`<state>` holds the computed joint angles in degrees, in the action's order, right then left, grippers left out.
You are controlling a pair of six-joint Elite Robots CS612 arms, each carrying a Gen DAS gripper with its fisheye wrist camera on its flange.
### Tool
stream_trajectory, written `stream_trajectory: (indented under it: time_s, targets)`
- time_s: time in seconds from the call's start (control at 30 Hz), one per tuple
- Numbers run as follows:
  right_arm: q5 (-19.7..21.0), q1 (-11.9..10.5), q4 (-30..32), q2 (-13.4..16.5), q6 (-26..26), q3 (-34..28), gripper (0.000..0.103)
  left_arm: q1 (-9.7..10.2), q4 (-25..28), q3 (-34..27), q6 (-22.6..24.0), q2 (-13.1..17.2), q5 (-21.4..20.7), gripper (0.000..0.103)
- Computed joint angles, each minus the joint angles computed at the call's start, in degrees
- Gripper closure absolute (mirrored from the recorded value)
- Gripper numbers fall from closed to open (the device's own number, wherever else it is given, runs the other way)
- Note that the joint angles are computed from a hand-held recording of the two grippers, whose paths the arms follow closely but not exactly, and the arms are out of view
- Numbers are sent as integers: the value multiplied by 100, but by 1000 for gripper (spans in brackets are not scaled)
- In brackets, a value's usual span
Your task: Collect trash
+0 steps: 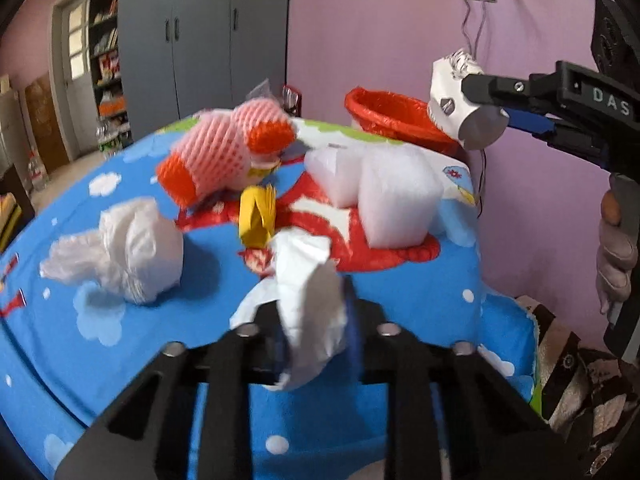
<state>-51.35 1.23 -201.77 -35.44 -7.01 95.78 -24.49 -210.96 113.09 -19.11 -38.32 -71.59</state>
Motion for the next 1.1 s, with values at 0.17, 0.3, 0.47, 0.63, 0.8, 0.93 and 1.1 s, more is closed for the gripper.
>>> stream_trajectory:
  time_s: [0.17, 0.3, 0.47, 0.63, 0.8, 0.93, 1.1]
  targets:
    - [52, -84, -49, 21, 111, -17, 54, -93, -85, -52, 353, -90, 295, 89]
    - [101, -140, -91, 37, 186, -45, 54, -105, -180, -172, 534, -151, 348, 89]
    - [97, -212, -139, 88, 361, -148, 54, -84, -138, -461, 901, -189, 282, 89]
    - [-6, -279, -135, 142, 514, -289, 54, -42, 3, -871, 1208, -143, 87, 89]
    - [-153, -329, -101, 196, 477, -457, 54, -3, 161, -1289, 1333, -49, -98, 89]
    - [-307, -348, -94, 244, 346, -606, 54, -7, 267, -1656, 1359, 74, -187, 89]
    - [-552, -364, 14, 336, 134, -855, 54, -5, 450, -2079, 1408, 233, -313, 89]
